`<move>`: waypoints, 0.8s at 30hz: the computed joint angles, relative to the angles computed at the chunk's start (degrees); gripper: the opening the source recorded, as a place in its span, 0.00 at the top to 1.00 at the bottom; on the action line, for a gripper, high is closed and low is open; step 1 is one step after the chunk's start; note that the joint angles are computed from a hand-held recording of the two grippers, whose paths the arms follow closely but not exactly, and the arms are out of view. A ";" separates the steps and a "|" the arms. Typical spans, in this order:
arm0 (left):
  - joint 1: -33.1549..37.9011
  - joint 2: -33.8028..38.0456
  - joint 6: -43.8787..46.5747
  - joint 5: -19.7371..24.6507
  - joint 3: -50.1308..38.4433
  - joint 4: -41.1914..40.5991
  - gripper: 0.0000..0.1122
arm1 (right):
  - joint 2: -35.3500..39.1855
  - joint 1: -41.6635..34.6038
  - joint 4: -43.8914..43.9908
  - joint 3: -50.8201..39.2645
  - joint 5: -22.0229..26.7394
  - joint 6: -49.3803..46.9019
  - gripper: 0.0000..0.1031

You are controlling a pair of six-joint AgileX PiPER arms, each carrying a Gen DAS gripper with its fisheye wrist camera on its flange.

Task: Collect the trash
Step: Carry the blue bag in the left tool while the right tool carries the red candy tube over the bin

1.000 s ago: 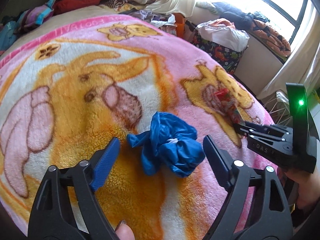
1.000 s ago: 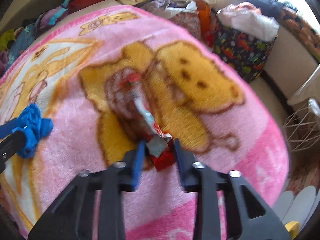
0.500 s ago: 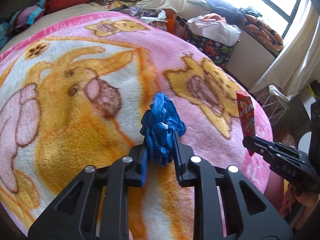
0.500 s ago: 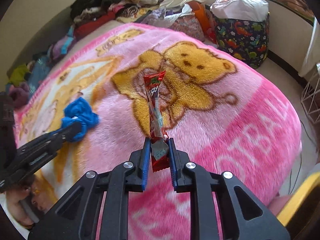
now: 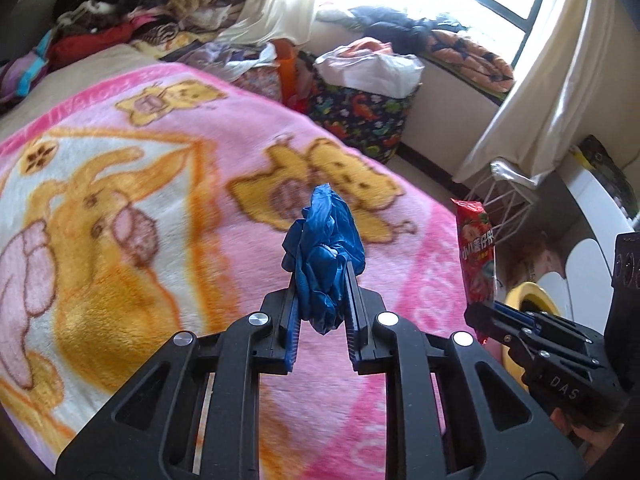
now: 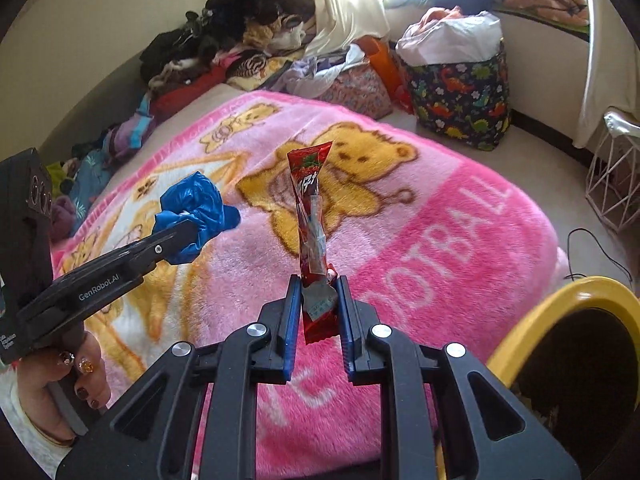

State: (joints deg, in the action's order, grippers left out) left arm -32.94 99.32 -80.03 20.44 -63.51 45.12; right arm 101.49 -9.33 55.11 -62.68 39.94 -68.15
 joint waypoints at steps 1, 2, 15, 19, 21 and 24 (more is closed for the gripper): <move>-0.56 -0.12 0.24 0.28 -0.48 -0.15 0.88 | -0.65 -0.64 0.40 0.49 0.34 -0.46 0.83; -1.12 -0.16 0.59 0.60 -1.04 -0.34 0.88 | -1.34 -1.39 0.91 1.01 0.74 -1.03 0.83; -7.58 0.64 2.47 4.15 -6.49 0.35 0.88 | -6.63 -11.85 4.13 5.13 4.76 -5.52 0.83; -9.00 1.14 3.27 4.64 -7.89 0.27 0.88 | -7.38 -14.60 4.50 5.90 5.66 -6.25 0.83; -9.85 1.26 3.14 4.91 -8.37 0.60 0.88 | -7.59 -16.07 4.56 6.08 6.31 -6.54 0.83; -11.05 1.52 3.72 5.31 -9.28 0.45 0.88 | -8.24 -18.02 4.84 6.78 6.85 -7.20 0.83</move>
State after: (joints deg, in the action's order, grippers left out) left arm -43.99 100.84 -76.30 25.75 -72.79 45.57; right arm 93.25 -27.35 59.95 -55.90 46.79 -75.36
